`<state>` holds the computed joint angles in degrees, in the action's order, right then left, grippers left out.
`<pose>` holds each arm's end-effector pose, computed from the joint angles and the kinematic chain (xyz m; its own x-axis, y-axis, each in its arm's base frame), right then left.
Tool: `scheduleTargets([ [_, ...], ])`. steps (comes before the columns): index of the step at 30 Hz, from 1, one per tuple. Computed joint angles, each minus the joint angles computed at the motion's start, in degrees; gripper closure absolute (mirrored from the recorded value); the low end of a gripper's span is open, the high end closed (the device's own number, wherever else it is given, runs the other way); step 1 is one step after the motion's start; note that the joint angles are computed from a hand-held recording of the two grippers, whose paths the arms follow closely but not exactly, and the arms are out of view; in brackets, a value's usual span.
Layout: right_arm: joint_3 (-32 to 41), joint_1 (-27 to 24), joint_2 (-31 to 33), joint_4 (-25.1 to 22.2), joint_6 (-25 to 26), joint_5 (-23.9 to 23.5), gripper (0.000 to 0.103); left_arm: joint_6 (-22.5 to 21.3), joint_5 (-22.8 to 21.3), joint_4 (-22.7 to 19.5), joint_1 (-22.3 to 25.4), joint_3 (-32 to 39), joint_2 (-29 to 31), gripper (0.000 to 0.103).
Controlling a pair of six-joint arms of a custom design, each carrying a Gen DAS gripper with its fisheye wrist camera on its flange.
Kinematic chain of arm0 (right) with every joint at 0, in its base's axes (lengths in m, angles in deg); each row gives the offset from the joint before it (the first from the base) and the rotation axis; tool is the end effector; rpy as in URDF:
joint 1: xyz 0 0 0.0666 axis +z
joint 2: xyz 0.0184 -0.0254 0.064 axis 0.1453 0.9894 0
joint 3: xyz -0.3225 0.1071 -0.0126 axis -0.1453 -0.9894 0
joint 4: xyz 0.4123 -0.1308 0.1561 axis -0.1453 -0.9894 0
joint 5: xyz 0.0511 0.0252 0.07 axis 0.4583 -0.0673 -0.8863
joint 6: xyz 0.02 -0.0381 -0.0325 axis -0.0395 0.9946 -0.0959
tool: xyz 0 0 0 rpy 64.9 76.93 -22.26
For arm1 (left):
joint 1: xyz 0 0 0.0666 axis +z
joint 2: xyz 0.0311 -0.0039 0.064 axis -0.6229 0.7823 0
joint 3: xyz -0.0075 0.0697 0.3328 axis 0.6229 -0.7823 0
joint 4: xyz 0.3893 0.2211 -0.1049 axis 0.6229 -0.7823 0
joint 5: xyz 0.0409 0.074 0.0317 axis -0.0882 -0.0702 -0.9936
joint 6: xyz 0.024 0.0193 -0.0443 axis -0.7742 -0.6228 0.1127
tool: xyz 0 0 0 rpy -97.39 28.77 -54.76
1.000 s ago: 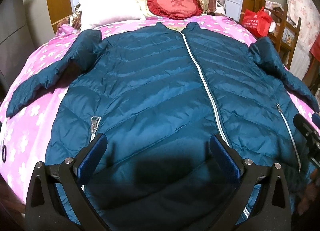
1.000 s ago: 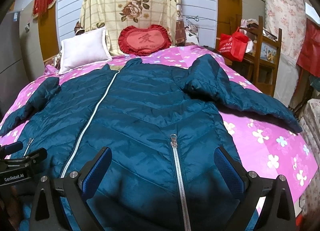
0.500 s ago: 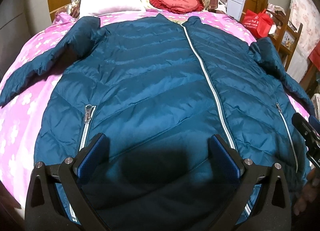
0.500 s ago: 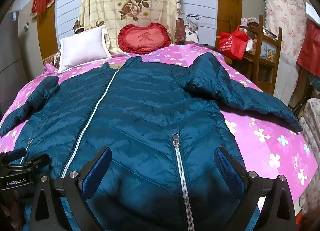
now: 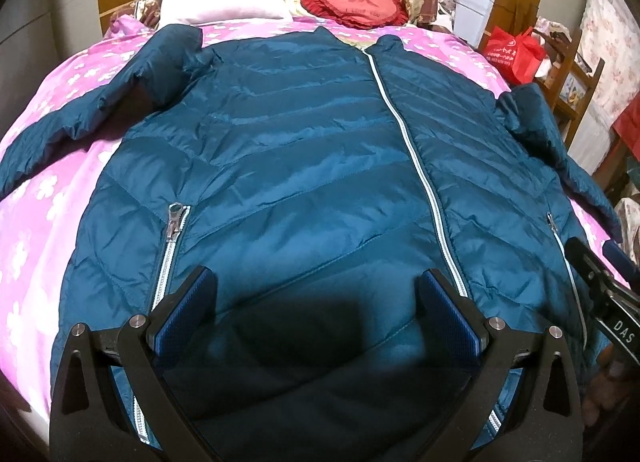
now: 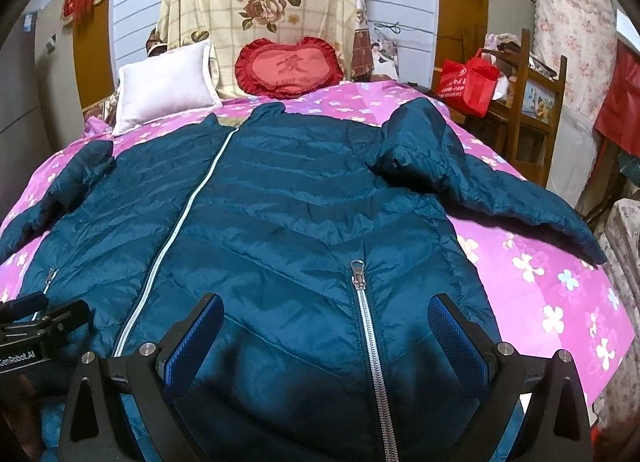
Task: Fold large clothes
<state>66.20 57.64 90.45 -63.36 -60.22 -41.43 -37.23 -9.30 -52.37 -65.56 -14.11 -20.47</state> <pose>0.3533 0.3772 0.3434 -0.6922 0.0659 -0.7187 0.1070 0.9942 -0.0119 0.4106 -0.2033 0.3136 -0.7909 -0.0437 -0.6104 0.0419 0.9912 -0.1252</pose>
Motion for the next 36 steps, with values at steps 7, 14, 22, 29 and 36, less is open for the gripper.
scheduleTargets([
  [7, 1.26, 0.17, 1.62, -0.51, 0.46, -0.19, 0.002, 0.86, 1.79, 0.36, 0.79, -0.42, -0.11, 0.000],
  [14, 2.22, 0.07, 2.80, -0.66, 0.76, -0.51, 0.002, 1.00, 2.90, 0.43, 1.11, -0.54, -0.13, 0.000],
  [22, 2.64, 0.07, 3.26, -0.17, 0.98, -0.81, 0.002, 1.39, 2.90, -0.11, 1.23, -0.24, 0.26, 0.000],
  [29, 2.34, 0.14, 2.65, 0.42, 0.02, -1.09, 0.002, 1.65, 4.53, -1.22, 2.54, 0.21, 0.07, 0.000],
  [36, 0.34, 0.42, 0.26, 1.34, 0.22, -1.22, 0.002, -3.97, 2.54, -4.72, 12.79, 1.24, -2.21, 0.000],
])
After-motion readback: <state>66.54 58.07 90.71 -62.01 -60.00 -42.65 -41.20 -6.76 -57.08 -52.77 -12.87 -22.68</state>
